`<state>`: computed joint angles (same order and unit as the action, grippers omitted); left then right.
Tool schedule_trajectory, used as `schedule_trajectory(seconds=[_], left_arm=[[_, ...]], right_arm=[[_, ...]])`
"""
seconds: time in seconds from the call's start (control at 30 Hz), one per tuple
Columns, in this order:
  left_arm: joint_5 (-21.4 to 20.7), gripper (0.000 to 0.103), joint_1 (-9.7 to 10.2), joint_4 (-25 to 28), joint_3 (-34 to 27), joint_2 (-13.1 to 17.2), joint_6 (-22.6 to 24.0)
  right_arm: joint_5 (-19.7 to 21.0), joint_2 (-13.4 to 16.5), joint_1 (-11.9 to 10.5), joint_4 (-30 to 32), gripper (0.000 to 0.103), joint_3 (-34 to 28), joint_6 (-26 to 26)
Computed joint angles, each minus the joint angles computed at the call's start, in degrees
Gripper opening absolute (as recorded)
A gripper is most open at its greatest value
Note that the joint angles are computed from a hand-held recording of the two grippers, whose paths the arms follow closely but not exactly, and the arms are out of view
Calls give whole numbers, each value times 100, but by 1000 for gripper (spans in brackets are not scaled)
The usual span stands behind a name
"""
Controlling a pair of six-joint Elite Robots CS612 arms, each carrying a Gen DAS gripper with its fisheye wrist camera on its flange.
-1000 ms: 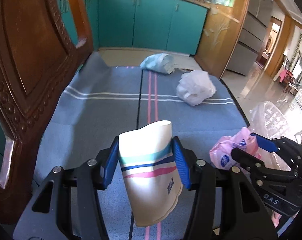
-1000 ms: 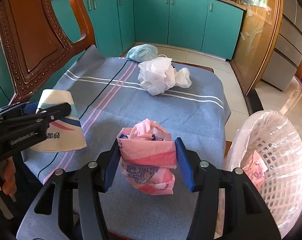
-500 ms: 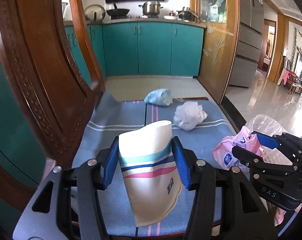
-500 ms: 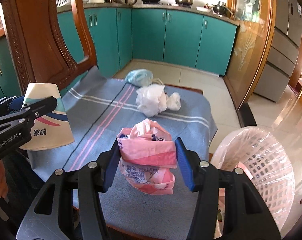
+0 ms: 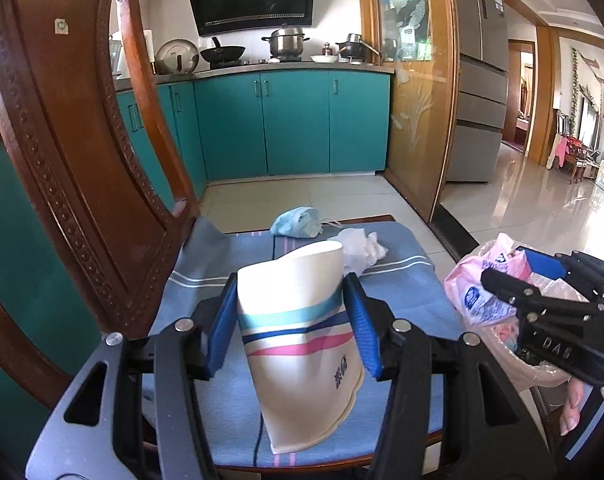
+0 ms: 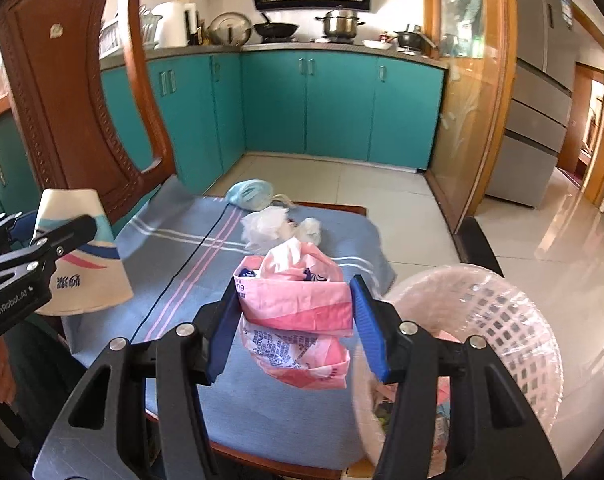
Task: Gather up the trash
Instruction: 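Lift the white cup and pink bag and carry both toward the basket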
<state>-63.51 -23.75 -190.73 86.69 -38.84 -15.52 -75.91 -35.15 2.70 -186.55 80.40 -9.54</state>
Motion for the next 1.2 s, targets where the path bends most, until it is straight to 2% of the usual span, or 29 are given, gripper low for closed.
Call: schedule_trajectory(seconds=[0.23, 0.4, 0.6, 0.8, 0.97, 1.2], left_arm=[[151, 53, -71, 23, -13, -4, 67], [243, 53, -71, 12, 42, -29, 16], [280, 53, -53, -85, 105, -60, -7], [180, 53, -78, -170, 64, -45, 100], [-43, 53, -118, -147, -74, 14, 252], [-571, 53, -219, 42, -391, 154, 560]], right_arm=[[237, -19, -115, -170, 54, 92, 206], [462, 12, -73, -84, 54, 56, 80], [531, -5, -33, -127, 54, 61, 46], [382, -52, -112, -361, 54, 129, 189], [91, -86, -255, -582, 54, 208, 426], [-261, -101, -484, -719, 54, 347, 711]])
